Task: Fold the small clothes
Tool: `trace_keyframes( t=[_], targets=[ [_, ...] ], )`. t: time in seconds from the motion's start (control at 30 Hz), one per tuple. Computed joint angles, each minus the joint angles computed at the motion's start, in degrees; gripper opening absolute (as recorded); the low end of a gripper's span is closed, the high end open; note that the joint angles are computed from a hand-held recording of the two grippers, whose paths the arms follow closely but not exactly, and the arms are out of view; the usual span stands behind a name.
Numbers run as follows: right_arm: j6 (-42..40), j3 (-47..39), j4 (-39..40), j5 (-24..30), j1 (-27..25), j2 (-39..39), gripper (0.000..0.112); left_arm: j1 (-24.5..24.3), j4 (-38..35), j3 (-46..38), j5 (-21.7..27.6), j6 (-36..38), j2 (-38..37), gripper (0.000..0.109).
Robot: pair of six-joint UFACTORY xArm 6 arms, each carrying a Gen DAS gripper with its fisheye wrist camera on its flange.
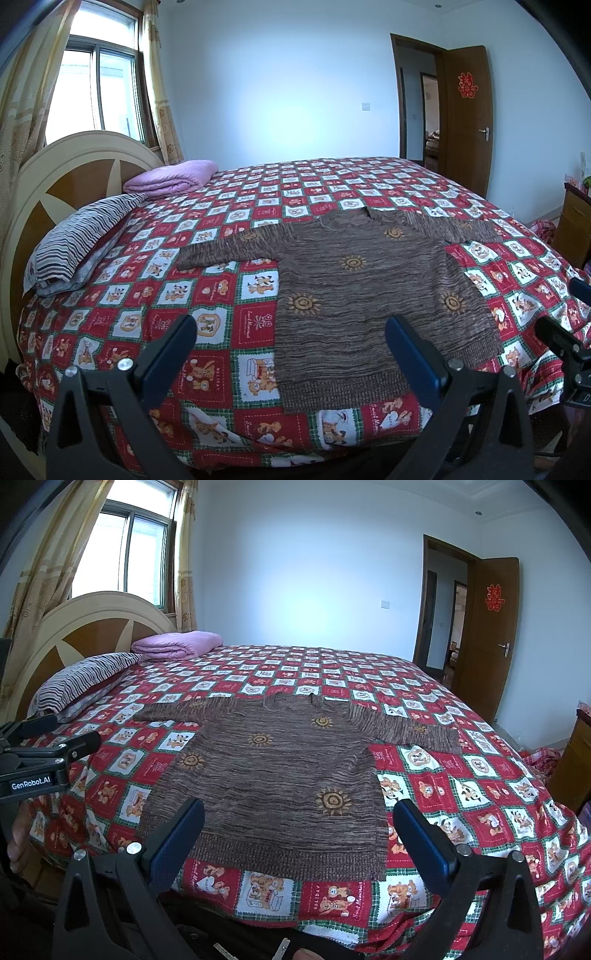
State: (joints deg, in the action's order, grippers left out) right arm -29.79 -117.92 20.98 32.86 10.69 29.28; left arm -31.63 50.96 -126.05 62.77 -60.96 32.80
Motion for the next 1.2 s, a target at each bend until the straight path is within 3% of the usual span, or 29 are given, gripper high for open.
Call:
trace_keyframes(
  t=[1.03,1.2],
  targets=[
    [-0.17,0.50,0.17,0.00,0.15,-0.09,0.102,0.06,-0.37,-0.50,0.24,0.42,0.34,0.103],
    [1.01,-5.43,-0.66,2.83,-0.20,4.51,0.102,1.39,-1.62,-0.71,-0.57,1.91,1.63,0.103]
  ],
)
